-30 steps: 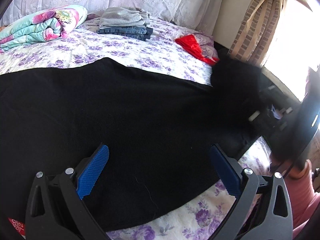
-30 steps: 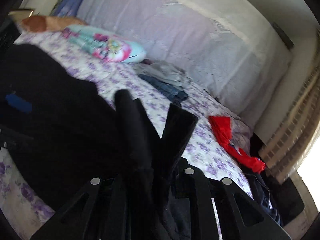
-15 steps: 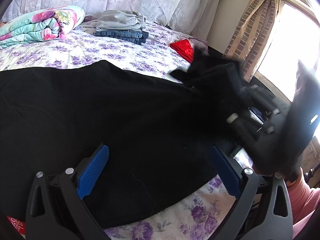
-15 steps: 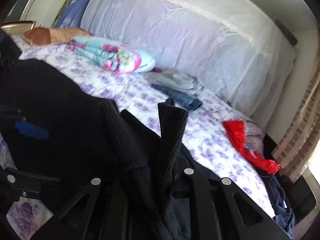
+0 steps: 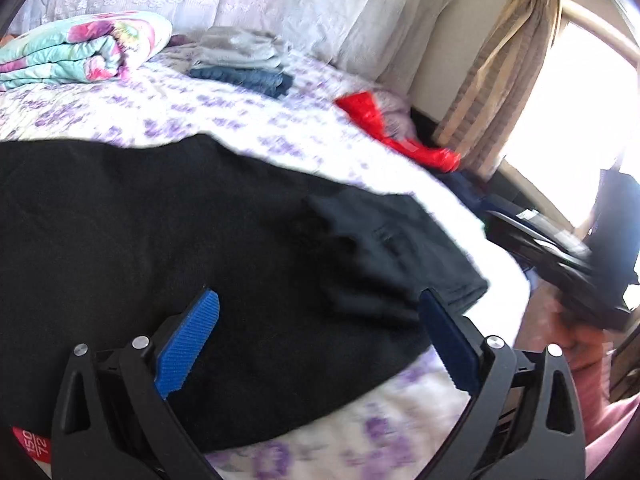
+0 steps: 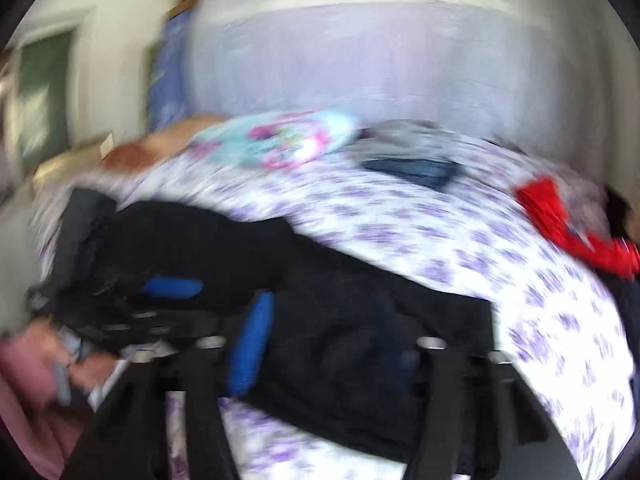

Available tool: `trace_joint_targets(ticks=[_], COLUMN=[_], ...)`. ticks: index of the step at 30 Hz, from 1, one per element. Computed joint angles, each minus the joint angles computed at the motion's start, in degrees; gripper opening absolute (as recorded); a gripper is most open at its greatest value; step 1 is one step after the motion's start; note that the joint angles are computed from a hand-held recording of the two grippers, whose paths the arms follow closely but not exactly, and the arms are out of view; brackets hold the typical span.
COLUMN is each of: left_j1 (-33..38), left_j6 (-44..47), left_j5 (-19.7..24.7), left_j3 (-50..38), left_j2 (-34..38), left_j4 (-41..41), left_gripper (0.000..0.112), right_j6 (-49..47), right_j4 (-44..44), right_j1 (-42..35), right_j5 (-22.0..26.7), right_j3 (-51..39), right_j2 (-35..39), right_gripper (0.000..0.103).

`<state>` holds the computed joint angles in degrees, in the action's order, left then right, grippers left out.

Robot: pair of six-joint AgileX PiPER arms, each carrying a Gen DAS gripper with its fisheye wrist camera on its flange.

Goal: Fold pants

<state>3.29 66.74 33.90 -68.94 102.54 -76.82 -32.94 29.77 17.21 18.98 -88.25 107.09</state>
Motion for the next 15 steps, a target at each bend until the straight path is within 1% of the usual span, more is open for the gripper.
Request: trace_joint_targets(ticks=[1, 2, 3, 4, 5, 6, 7, 8, 9, 10, 11, 12, 13, 14, 15], left_j1=[0.3, 0.9, 0.2, -1.1, -2.4, -4.9, -7.7, -9.9, -12.2, -13.1, -13.3, -13.4, -13.5, -13.0, -11.9], left_j6=[-0.5, -2.1, -2.6, -3.3, -6.1, -10.8, -15.8, -21.1, -26.7, -32.4, -37.8, -40.9, -41.7, -40.3, -36.5], left_j5=[4.1, 6.9, 8.7, 9.3, 9.4, 8.9, 7.1, 5.2, 2.8, 2.6, 4.8, 5.1, 4.4, 5.2, 6.3], left_j3=[-2.5, -4.0, -6.3, -8.9, -11.8, -16.0, -19.5, -21.8, -23.8, -26.5, -29.0, -30.1, -29.0, -28.5, -28.1], left_j2=[0.5, 0.3, 0.6, 1.3, 2.3, 4.0, 5.9, 7.3, 10.3, 13.8, 16.8, 17.5, 16.2, 15.9, 16.0], left_j4=[0.7, 1.9, 2.1, 3.1, 6.0, 11.2, 16.9, 22.6, 28.4, 34.1, 38.9, 41.5, 41.7, 39.9, 36.3], left_gripper=[0.084, 0.070, 0.066, 0.056, 0.046, 0.042, 0.041, 0.040, 0.040, 0.040, 0.032, 0.031, 0.032, 0.032, 0.032], right_j6=[4.7, 10.5, 15.8, 18.9, 20.2, 19.3, 16.0, 12.7, 9.8, 7.5, 5.4, 5.5, 6.1, 5.1, 2.9], right_j4=[-2.6, -7.2, -12.1, -14.7, -15.0, -13.0, -9.0, -6.1, -3.7, -2.0, -1.0, -1.7, -2.3, -0.6, 2.2], right_j1=[-1.2, -1.9, -2.5, -3.1, -3.7, -4.1, -4.4, -4.9, -5.3, -5.7, -6.3, -6.6, -7.0, -7.6, -8.2], right_j5=[-0.6, -0.3, 0.6, 2.3, 3.6, 2.6, 0.9, 1.3, 1.3, 1.2, 2.4, 3.9, 5.9, 6.9, 7.2], right_j3=[-0.4, -1.2, -2.0, -2.7, -3.1, -1.8, 0.1, 1.1, 2.2, 3.2, 3.0, 2.0, -0.2, -2.2, -4.4], right_j2=[1.3, 2.7, 4.6, 6.2, 8.3, 8.3, 7.5, 6.6, 5.9, 5.5, 5.2, 5.4, 6.0, 5.7, 6.2], right_gripper=[0.023, 0.022, 0.020, 0.020, 0.019, 0.019, 0.019, 0.019, 0.020, 0.020, 0.020, 0.020, 0.020, 0.021, 0.022])
